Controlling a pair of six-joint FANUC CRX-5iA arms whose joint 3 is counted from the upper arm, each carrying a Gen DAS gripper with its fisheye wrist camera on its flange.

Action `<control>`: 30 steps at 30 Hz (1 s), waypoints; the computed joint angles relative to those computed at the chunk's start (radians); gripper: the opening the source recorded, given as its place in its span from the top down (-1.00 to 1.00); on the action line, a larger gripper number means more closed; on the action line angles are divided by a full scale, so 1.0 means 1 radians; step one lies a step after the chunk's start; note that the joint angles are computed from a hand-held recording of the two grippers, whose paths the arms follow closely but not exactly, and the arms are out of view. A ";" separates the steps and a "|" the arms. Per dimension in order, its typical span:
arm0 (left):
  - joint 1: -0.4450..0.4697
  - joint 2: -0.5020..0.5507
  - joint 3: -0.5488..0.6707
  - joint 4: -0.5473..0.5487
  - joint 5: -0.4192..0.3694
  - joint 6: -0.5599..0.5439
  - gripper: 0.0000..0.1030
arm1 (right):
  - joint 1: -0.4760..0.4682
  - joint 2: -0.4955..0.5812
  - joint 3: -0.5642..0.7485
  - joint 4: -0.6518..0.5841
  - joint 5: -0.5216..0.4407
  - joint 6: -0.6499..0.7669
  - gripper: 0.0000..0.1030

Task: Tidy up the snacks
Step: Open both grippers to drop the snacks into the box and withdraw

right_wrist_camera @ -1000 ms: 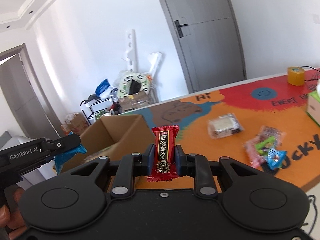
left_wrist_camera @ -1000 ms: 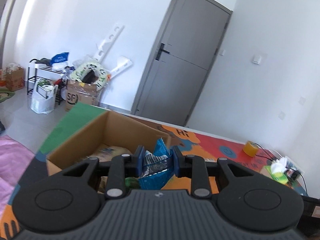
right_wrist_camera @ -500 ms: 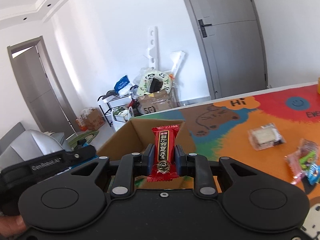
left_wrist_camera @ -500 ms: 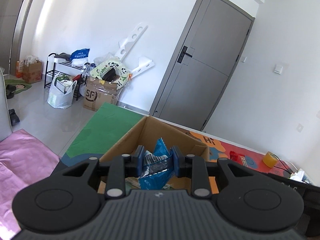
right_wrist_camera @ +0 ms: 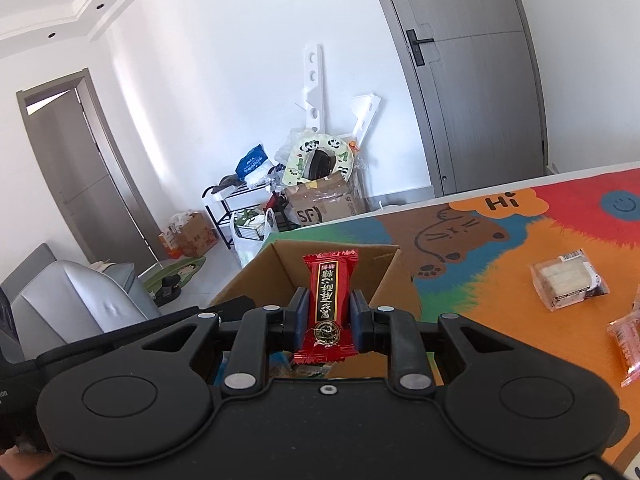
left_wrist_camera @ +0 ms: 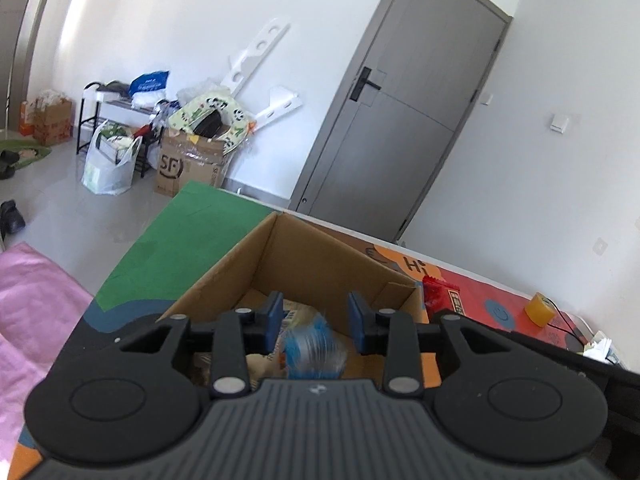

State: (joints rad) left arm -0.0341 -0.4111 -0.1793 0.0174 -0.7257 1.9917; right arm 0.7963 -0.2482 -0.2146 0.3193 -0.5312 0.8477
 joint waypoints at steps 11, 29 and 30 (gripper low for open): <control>-0.009 -0.036 0.035 -0.119 -0.076 0.104 -0.02 | 0.014 0.026 0.032 -0.061 0.019 0.057 0.24; -0.238 0.005 0.138 -0.393 -0.178 0.323 -0.71 | -0.019 -0.138 -0.165 0.181 -0.001 -0.196 -0.77; -0.244 0.005 0.137 -0.387 -0.173 0.322 -0.73 | -0.022 -0.151 -0.177 0.191 -0.003 -0.203 -0.83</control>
